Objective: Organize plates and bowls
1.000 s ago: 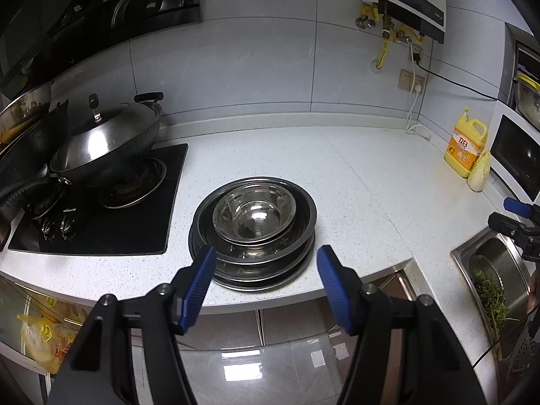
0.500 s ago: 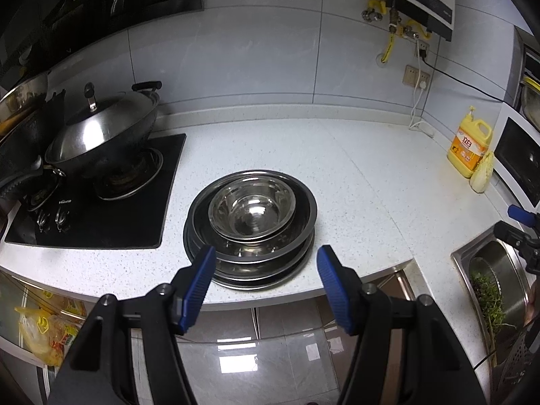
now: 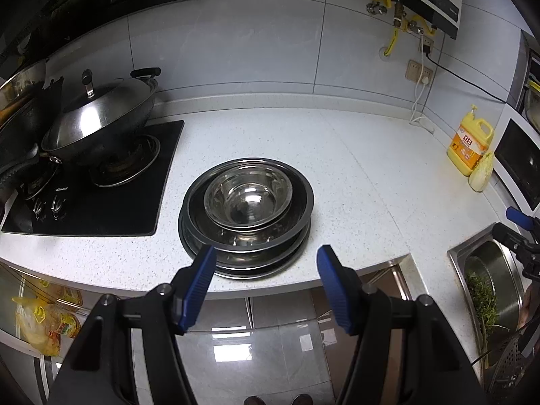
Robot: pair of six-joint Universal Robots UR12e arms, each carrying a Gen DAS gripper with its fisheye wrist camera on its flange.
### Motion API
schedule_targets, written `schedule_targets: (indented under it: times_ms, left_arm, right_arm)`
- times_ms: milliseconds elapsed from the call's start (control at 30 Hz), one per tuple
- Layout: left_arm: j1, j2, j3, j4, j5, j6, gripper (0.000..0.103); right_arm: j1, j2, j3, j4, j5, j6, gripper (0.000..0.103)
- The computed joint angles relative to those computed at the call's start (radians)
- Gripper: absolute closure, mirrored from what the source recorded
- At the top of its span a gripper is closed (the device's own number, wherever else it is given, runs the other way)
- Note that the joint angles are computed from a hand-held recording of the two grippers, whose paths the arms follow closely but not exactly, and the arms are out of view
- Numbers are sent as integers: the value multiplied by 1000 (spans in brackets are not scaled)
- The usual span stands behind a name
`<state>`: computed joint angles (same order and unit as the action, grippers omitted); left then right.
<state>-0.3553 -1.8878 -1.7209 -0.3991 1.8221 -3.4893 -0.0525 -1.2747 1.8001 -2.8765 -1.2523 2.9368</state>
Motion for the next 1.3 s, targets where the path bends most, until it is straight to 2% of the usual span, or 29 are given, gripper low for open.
schedule_targets:
  times_ms: [1300]
  left_arm:
    - [-8,12,-12,-10,31,7,43]
  right_arm:
    - [-6,3,-6,12,23,-21,2]
